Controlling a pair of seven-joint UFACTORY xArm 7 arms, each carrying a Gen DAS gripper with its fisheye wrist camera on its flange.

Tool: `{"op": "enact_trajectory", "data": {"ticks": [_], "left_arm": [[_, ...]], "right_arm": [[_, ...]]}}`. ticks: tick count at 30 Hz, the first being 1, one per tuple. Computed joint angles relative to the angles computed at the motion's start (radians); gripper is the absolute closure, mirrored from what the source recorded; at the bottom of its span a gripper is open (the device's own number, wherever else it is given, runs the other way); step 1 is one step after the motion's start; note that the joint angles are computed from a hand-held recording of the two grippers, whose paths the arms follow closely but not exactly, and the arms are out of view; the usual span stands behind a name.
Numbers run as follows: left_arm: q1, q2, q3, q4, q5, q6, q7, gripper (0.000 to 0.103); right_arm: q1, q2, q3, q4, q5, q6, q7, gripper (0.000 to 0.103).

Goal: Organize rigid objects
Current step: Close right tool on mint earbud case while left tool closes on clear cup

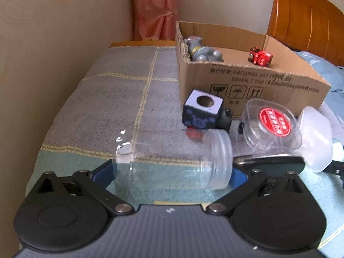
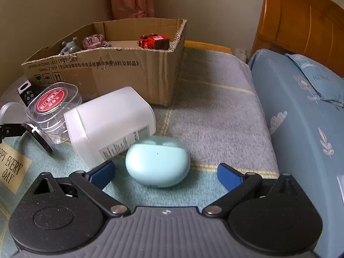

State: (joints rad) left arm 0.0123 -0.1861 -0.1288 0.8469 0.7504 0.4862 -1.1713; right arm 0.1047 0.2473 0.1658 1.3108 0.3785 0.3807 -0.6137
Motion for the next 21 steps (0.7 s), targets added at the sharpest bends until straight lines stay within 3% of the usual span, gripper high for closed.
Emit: {"op": "enact_trajectory", "data": {"ticks": [8,12,16,21], "left_arm": [[-0.007,0.010,-0.004,0.027,0.011,0.029,-0.009,0.001],[-0.015,0.010,0.008,0.032,-0.016,0.029,0.009,0.003],[-0.015,0.005,0.013,0.033,-0.040,0.027,0.040,0.013],[-0.017,-0.007,0.019,0.032,-0.085,0.017,0.119,0.013]], "right_arm": [[-0.018,-0.002,0.020,0.013,0.055,0.025,-0.085,0.019],[-0.011,-0.008,0.012,0.016,0.059,0.032,-0.089,0.036],[0.002,-0.012,0.000,0.014,0.039,0.034,-0.066,0.037],[0.010,-0.028,-0.010,0.000,0.011,0.038,-0.040,0.037]]}}
